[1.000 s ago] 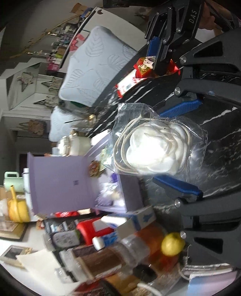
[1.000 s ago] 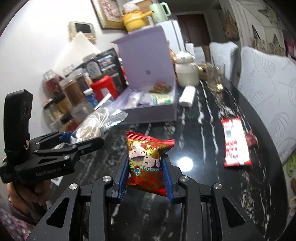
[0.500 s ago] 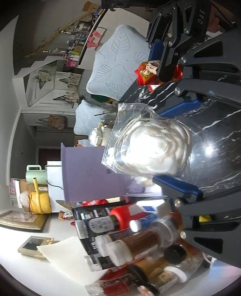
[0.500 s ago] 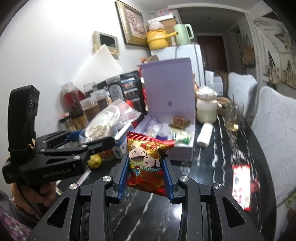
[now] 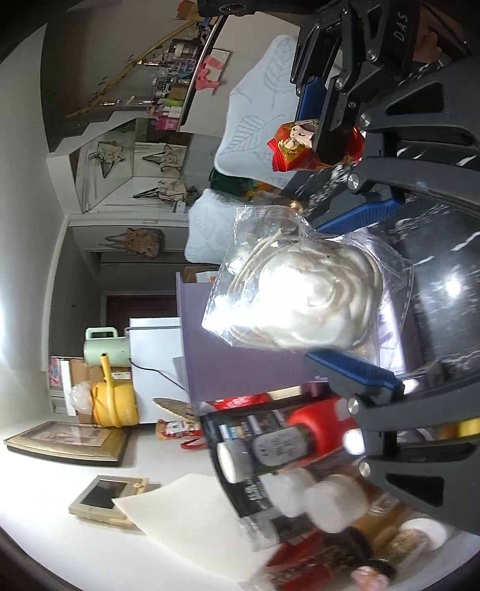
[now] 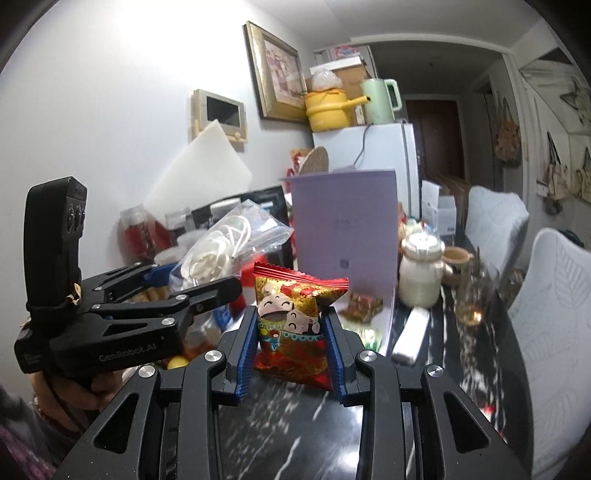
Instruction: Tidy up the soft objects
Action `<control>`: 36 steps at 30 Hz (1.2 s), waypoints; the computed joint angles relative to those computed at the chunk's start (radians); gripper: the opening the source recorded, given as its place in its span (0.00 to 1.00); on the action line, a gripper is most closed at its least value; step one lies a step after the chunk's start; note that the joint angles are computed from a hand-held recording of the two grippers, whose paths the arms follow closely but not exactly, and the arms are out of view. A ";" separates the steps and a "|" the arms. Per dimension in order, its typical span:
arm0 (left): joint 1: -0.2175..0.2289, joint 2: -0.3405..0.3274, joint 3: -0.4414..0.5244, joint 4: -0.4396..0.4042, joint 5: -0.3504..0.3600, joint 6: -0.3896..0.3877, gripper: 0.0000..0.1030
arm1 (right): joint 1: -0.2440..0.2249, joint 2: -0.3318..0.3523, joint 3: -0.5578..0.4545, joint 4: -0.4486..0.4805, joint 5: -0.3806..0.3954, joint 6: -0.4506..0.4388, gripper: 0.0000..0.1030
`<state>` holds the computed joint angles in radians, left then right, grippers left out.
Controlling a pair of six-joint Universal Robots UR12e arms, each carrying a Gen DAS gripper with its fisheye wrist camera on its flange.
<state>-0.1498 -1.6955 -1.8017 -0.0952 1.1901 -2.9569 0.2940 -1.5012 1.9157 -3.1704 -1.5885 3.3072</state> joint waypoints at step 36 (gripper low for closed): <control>-0.067 -0.306 0.367 -0.235 0.222 -0.001 0.60 | -0.126 0.244 -0.301 0.216 0.061 -0.045 0.32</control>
<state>-0.2171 -2.0016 -1.4348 -0.3306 1.4126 -2.9583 0.1677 -1.2576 1.6147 -2.9543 -1.5273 3.2626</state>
